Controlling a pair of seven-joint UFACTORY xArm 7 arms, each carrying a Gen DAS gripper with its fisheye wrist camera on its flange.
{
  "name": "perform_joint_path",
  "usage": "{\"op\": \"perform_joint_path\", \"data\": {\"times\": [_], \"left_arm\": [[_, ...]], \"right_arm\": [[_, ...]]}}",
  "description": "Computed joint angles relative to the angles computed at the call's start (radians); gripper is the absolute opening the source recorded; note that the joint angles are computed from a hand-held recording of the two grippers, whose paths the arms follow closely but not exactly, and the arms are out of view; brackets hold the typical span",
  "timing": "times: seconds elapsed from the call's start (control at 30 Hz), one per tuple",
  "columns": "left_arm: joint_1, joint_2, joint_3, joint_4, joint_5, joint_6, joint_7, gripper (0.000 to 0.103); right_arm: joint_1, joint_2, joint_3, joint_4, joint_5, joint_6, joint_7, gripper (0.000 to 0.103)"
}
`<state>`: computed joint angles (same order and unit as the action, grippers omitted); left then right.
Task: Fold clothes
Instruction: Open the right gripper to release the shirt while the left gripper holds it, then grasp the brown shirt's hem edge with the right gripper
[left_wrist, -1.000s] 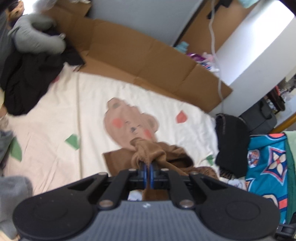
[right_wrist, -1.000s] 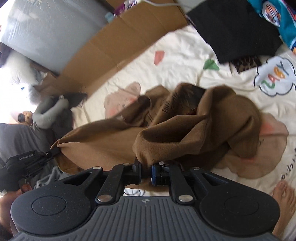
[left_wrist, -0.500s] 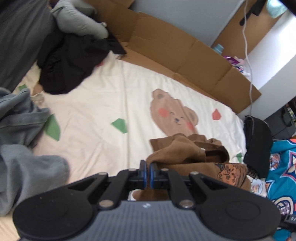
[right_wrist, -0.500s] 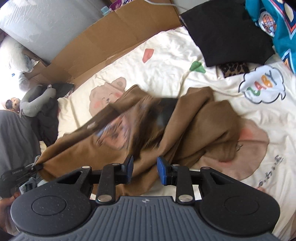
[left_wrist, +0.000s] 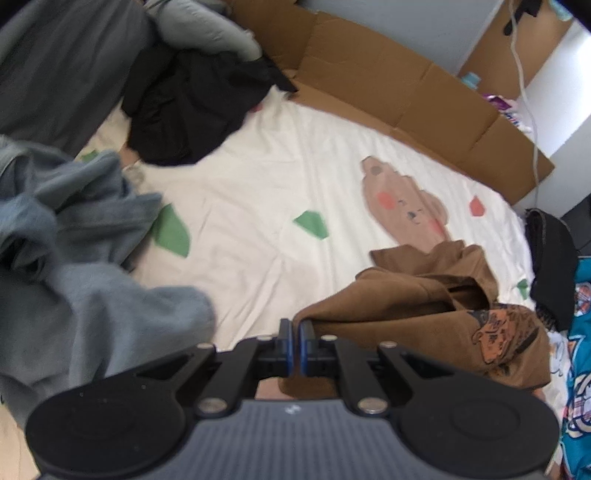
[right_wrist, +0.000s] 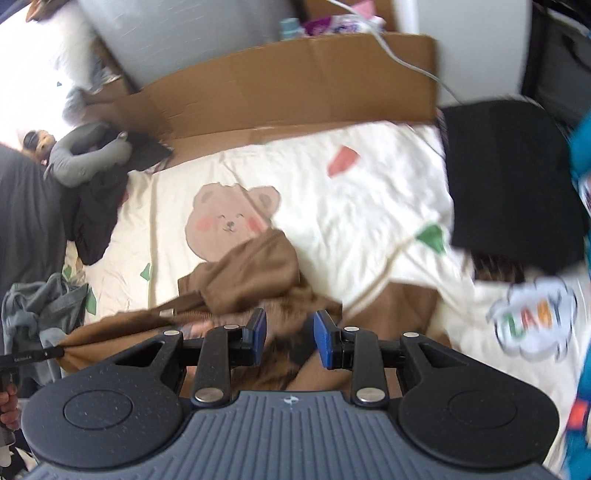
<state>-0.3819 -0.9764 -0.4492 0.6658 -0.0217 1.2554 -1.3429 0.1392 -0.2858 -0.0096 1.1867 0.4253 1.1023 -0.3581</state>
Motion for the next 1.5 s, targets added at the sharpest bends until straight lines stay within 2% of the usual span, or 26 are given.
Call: {"op": "perform_joint_path", "data": {"times": [0.1,0.3,0.43,0.57,0.67,0.77,0.93,1.27,1.5], "left_arm": [[-0.020,-0.051,-0.009,-0.049,-0.034,0.018,-0.045,0.004],[-0.064,-0.134,-0.039,-0.121,-0.072,0.045,-0.121,0.004],[-0.083,-0.164,-0.067,-0.157,-0.079,0.025,-0.166,0.004],[-0.096,-0.173,-0.075,-0.184,-0.071,-0.005,-0.197,0.004],[-0.103,-0.172,-0.076,-0.202,-0.064,-0.021,-0.219,0.004],[-0.111,-0.166,-0.079,-0.213,-0.051,-0.036,-0.232,0.004],[-0.134,-0.159,-0.081,-0.231,-0.049,-0.049,-0.264,0.004],[-0.186,-0.164,-0.090,-0.249,-0.055,-0.050,-0.329,0.004],[-0.197,-0.174,-0.086,-0.265,-0.050,-0.063,-0.350,0.004]], "right_arm": [[0.020,0.075,0.008,0.050,0.023,-0.023,-0.066,0.030],[0.038,0.239,0.044,0.126,0.082,-0.070,-0.304,0.030],[0.032,0.366,0.084,0.177,0.050,-0.130,-0.431,0.030],[0.023,0.466,0.117,0.227,0.008,-0.173,-0.509,0.031],[0.012,0.504,0.139,0.242,0.008,-0.197,-0.591,0.038],[0.012,0.546,0.154,0.282,-0.019,-0.175,-0.638,0.038],[0.018,0.594,0.185,0.343,-0.055,-0.136,-0.799,0.049],[0.065,0.684,0.212,0.486,-0.153,-0.019,-1.097,0.049],[0.112,0.741,0.203,0.572,-0.265,0.061,-1.234,0.049]]}}
